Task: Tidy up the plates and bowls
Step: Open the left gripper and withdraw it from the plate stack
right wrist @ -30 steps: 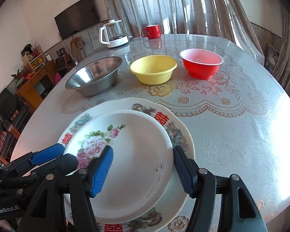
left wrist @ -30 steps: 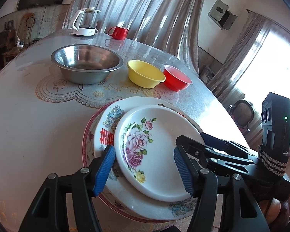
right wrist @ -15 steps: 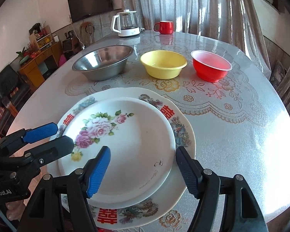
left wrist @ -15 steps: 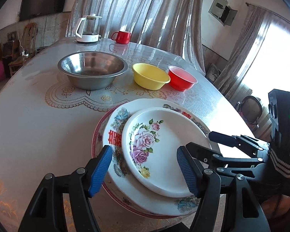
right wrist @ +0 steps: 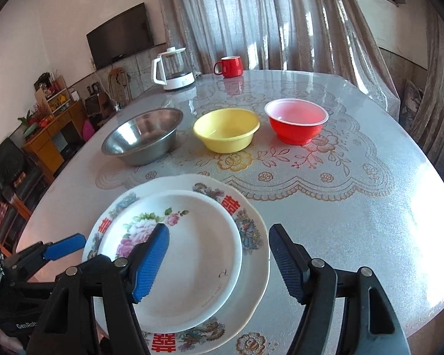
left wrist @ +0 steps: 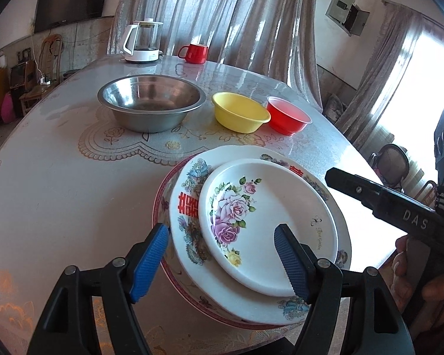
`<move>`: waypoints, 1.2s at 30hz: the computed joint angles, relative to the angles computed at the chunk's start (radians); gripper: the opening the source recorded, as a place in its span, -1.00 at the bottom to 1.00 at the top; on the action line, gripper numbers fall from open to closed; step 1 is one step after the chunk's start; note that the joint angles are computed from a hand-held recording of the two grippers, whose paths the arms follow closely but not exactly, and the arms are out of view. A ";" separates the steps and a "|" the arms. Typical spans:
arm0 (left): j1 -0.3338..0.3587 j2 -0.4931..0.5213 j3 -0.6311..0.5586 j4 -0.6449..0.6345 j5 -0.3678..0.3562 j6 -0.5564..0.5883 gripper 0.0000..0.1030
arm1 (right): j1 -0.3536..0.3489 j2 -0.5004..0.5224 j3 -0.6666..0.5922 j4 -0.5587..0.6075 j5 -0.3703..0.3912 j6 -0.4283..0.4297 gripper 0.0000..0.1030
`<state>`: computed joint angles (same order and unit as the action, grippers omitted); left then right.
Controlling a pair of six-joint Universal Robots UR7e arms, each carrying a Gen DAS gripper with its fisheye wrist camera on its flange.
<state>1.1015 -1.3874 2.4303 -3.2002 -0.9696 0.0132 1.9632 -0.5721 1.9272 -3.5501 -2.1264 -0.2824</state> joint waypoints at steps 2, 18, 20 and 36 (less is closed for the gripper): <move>0.002 0.001 -0.001 0.002 -0.001 0.000 0.45 | -0.005 -0.001 -0.005 -0.018 -0.015 0.028 0.39; -0.018 0.020 0.000 -0.020 0.115 0.003 0.45 | 0.013 0.106 -0.123 0.145 -0.187 0.060 0.48; -0.018 0.018 0.001 -0.018 0.123 0.002 0.45 | 0.020 0.118 -0.130 0.138 -0.205 0.051 0.55; -0.010 -0.008 0.014 -0.027 0.143 -0.014 0.45 | 0.025 0.111 -0.134 0.176 -0.195 0.049 0.57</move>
<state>1.0911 -1.3958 2.4447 -3.2272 -0.8264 -0.0003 1.9881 -0.4607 1.7936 -3.3737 -2.3212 -0.2337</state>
